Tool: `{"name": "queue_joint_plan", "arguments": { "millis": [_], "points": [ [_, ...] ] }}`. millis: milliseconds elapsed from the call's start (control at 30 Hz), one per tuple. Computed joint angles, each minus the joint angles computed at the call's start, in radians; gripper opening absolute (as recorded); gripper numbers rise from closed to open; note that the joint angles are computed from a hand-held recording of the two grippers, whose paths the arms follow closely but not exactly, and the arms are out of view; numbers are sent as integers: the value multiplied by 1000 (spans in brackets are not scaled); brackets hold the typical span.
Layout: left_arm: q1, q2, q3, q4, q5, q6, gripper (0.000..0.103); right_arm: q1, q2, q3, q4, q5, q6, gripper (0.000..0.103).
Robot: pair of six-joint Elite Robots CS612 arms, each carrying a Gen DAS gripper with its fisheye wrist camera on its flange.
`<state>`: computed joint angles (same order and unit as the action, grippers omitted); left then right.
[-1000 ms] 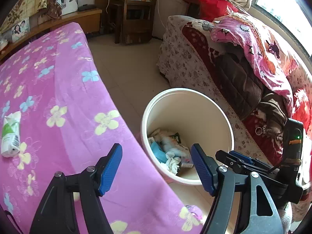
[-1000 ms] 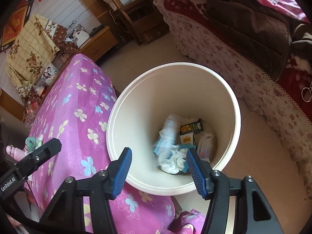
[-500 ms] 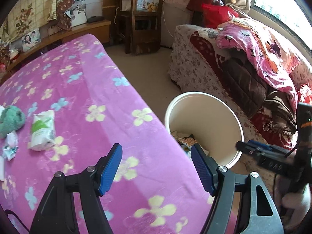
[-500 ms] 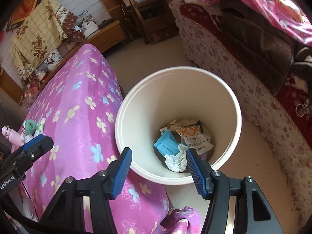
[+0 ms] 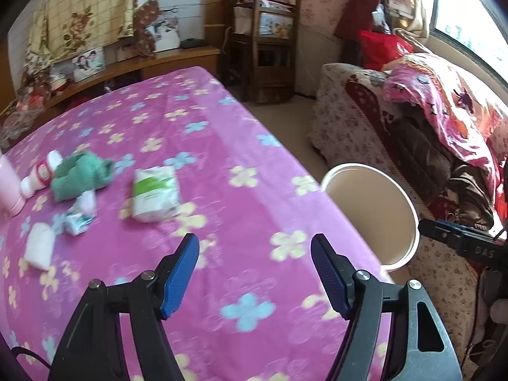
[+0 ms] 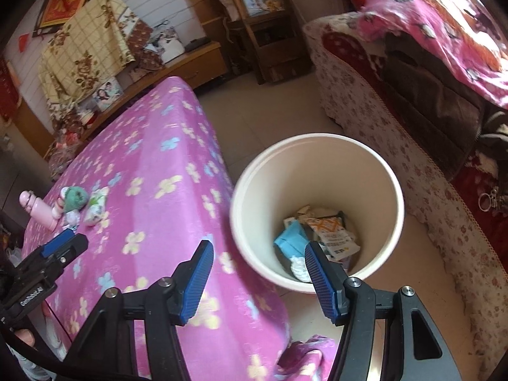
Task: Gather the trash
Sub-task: 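Move both open tools back over the bed toward the sponge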
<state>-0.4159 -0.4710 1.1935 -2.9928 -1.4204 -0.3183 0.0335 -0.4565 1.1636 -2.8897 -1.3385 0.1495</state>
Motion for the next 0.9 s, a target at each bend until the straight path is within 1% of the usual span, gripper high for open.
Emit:
{"name": "queue_joint_plan", "arguments": {
  "millis": [100, 267, 533, 667, 833, 900],
  "points": [
    [6, -16, 38, -22, 31, -10, 73, 16, -3, -1, -4, 20, -15, 64],
    [16, -38, 92, -50, 77, -19, 73, 43, 1, -17, 10, 34, -51, 64],
    [42, -68, 161, -92, 118, -51, 73, 89, 18, -58, 49, 62, -90, 66],
    [55, -80, 190, -109, 139, -69, 73, 110, 27, -79, 66, 69, -112, 66],
    [68, -96, 227, -136, 176, -89, 73, 135, 34, -95, 51, 59, -122, 66],
    [74, -102, 240, -146, 184, -94, 73, 143, 38, -106, 58, 67, -125, 66]
  ]
}}
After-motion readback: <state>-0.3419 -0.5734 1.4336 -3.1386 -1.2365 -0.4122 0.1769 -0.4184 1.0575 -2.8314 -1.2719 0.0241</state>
